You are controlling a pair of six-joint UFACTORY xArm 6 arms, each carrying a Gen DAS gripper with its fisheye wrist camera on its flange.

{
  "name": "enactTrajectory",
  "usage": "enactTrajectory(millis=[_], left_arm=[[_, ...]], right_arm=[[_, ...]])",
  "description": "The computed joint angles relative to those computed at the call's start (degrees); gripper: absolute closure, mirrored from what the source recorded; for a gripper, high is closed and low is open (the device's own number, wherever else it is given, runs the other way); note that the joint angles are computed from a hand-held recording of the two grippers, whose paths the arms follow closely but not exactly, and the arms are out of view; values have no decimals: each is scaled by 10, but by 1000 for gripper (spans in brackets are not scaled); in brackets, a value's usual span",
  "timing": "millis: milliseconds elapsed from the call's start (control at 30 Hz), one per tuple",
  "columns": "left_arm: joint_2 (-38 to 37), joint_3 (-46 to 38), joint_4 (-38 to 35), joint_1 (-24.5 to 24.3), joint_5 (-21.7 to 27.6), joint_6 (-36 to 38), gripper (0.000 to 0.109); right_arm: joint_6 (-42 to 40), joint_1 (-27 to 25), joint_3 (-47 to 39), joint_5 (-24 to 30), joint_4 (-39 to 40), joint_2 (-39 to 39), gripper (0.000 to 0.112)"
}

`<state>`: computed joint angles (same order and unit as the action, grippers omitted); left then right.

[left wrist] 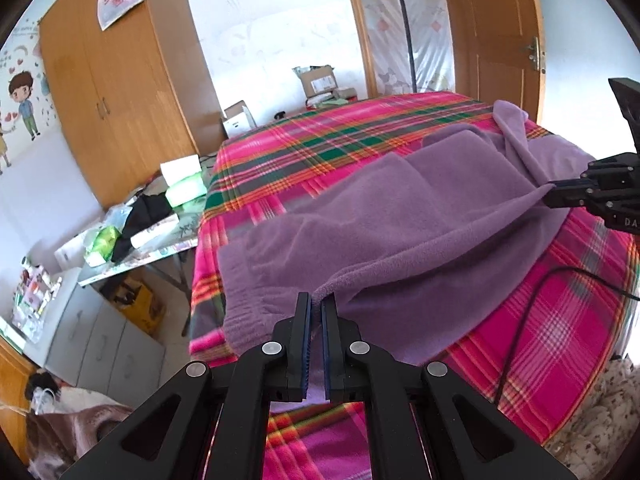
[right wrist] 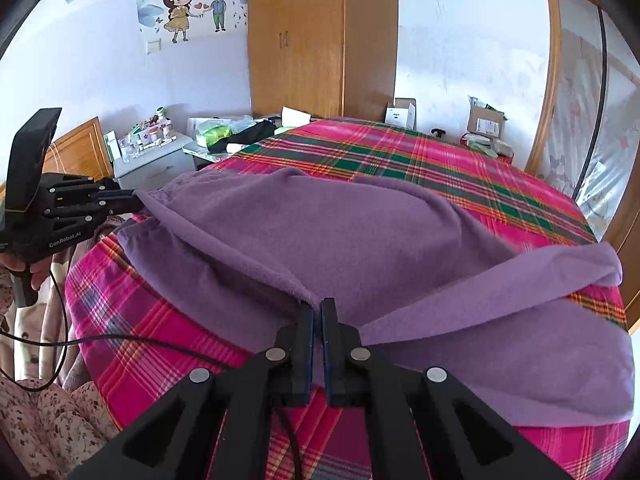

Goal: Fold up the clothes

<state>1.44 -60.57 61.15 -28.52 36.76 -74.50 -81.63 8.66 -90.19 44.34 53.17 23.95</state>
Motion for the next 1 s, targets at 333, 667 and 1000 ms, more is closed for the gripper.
enactTrajectory(millis=[333, 667, 1000], left_arm=[[-6, 25, -17, -1, -17, -16, 104], [-18, 49, -24, 6, -48, -28, 104], [-80, 101, -56, 15, -62, -8, 104]], right_arm=[[-15, 4, 40, -23, -11, -12, 108], [-16, 8, 59, -42, -28, -20, 108], [86, -10, -8, 50, -104, 11, 104]])
